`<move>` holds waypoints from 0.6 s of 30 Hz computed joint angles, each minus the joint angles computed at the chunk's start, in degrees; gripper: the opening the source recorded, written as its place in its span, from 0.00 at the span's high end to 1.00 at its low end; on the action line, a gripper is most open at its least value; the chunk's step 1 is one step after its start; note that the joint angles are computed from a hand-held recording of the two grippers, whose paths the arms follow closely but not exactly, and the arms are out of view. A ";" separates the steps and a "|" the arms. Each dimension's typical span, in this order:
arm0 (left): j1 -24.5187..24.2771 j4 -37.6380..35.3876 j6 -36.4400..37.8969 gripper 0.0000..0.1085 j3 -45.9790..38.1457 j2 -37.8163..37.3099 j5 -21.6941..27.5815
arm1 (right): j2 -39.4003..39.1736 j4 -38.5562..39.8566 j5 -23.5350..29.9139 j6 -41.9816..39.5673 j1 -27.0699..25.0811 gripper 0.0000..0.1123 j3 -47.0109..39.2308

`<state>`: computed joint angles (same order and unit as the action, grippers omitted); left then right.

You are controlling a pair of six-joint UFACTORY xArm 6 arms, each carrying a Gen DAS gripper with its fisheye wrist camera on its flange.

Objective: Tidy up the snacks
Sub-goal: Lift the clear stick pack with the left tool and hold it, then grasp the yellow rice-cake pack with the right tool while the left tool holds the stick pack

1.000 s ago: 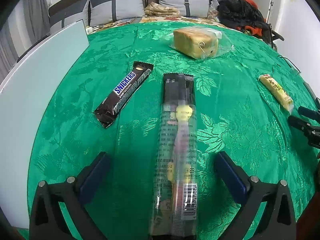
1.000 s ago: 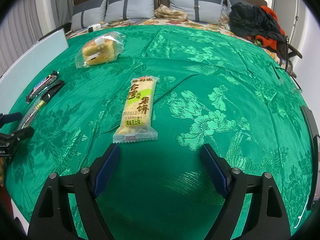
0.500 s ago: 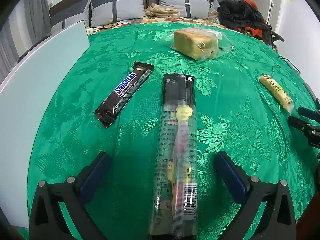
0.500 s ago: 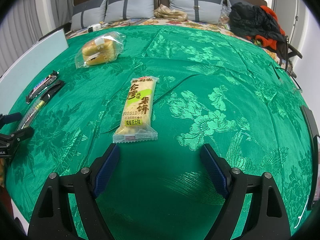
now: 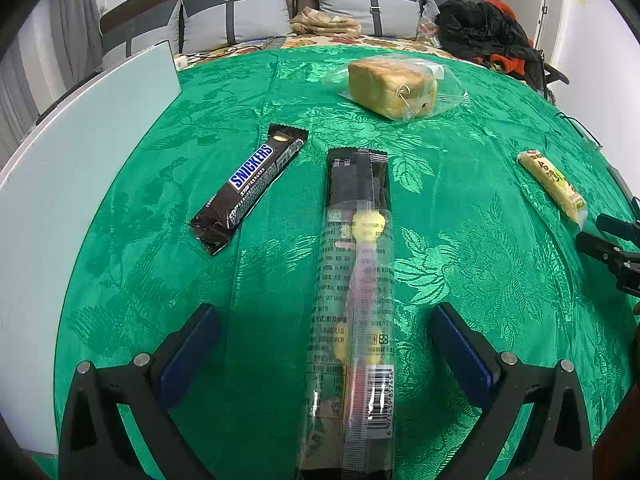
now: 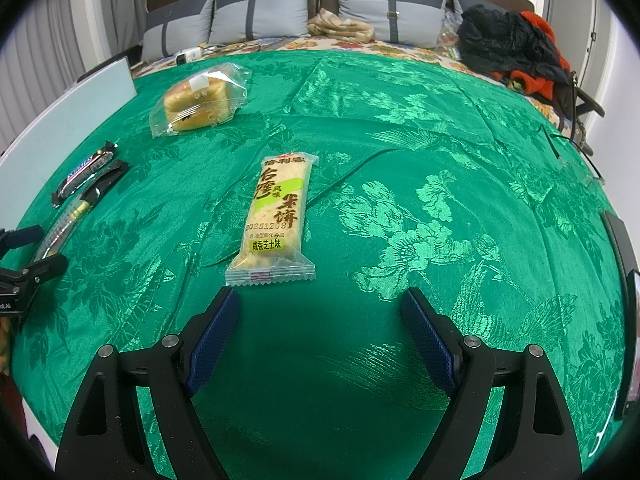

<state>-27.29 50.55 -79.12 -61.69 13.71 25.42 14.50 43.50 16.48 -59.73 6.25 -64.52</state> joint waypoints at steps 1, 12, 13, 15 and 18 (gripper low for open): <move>0.01 0.01 0.00 0.05 -0.01 0.02 -0.01 | 0.00 0.00 0.00 0.00 0.00 0.23 0.00; 0.18 -13.38 13.54 0.06 -0.74 -0.16 0.86 | 2.29 15.31 23.03 -0.30 -8.25 0.25 -8.16; 0.07 -17.18 17.21 0.07 -1.25 -0.14 1.83 | 3.40 14.00 25.69 3.41 -9.33 0.25 -10.29; -0.12 -19.38 19.82 0.13 -1.78 -0.20 2.55 | 5.74 8.11 27.25 11.75 -9.55 0.24 -14.82; -0.47 -20.75 21.93 0.32 -2.51 -0.20 2.81 | 8.94 -0.96 30.98 18.19 -7.68 0.25 -21.84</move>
<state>-27.76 29.80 -57.18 -64.20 13.51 28.23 23.43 42.54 47.45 -41.54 -1.43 -86.36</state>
